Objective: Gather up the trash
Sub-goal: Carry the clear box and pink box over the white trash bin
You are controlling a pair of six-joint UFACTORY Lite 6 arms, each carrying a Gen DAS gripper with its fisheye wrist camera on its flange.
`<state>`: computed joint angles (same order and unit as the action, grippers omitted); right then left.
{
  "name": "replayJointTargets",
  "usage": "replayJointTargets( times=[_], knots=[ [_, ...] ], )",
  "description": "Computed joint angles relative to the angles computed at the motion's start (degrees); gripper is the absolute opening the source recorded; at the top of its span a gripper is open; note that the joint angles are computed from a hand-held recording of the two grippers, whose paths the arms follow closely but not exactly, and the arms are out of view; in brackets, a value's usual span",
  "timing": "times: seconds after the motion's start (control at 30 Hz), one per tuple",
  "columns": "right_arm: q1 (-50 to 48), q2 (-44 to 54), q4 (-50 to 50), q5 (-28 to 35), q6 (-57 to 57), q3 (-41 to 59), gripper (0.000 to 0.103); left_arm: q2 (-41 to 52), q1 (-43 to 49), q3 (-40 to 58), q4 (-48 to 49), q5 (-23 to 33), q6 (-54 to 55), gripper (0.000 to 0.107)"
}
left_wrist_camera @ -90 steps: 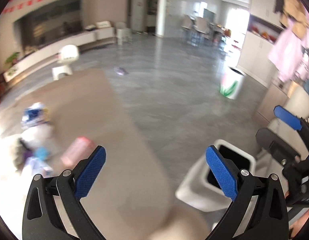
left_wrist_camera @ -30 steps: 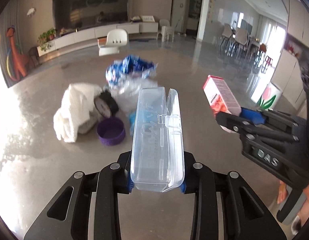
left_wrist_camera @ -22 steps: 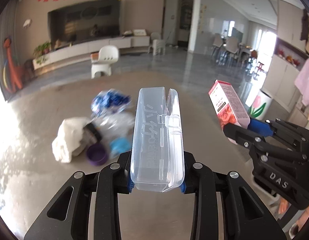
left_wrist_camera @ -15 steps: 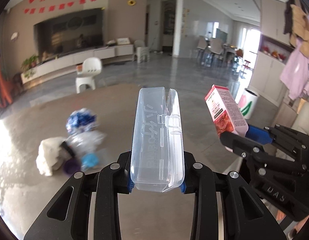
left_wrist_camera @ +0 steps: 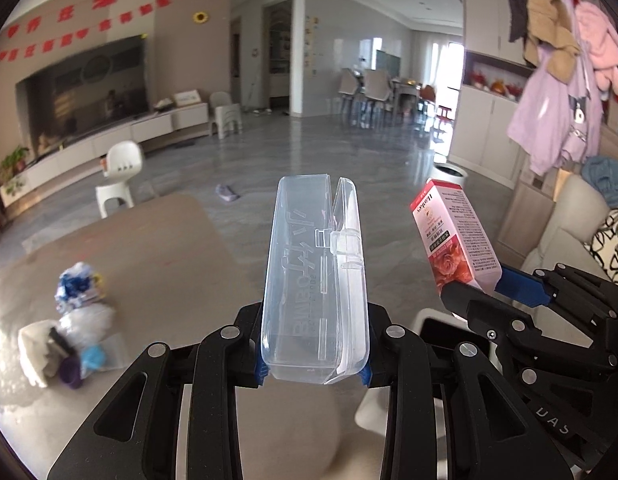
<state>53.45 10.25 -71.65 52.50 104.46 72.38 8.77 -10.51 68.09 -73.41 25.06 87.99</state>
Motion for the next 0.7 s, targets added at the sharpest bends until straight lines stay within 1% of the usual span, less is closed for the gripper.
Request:
replayJointTargets(
  times=[0.23, 0.43, 0.53, 0.7],
  knots=[
    [1.3, -9.0, -1.1, 2.8, 8.0, -13.7, 0.033, 1.5, -8.6, -0.2, 0.7, -3.7, -2.3, 0.032],
    [1.7, -15.1, 0.1, 4.0, 12.9, -23.0, 0.033, 4.7, -16.4, 1.2, 3.5, -6.1, -7.1, 0.032],
    [2.0, -17.8, 1.1, 4.8, 15.2, -27.5, 0.033, 6.4, -19.8, 1.5, 3.1, -7.6, -7.7, 0.032],
    [0.2, -22.3, 2.5, 3.1, 18.7, -35.5, 0.033, 10.8, -23.8, 4.1, 4.1, -9.0, -9.8, 0.032]
  ],
)
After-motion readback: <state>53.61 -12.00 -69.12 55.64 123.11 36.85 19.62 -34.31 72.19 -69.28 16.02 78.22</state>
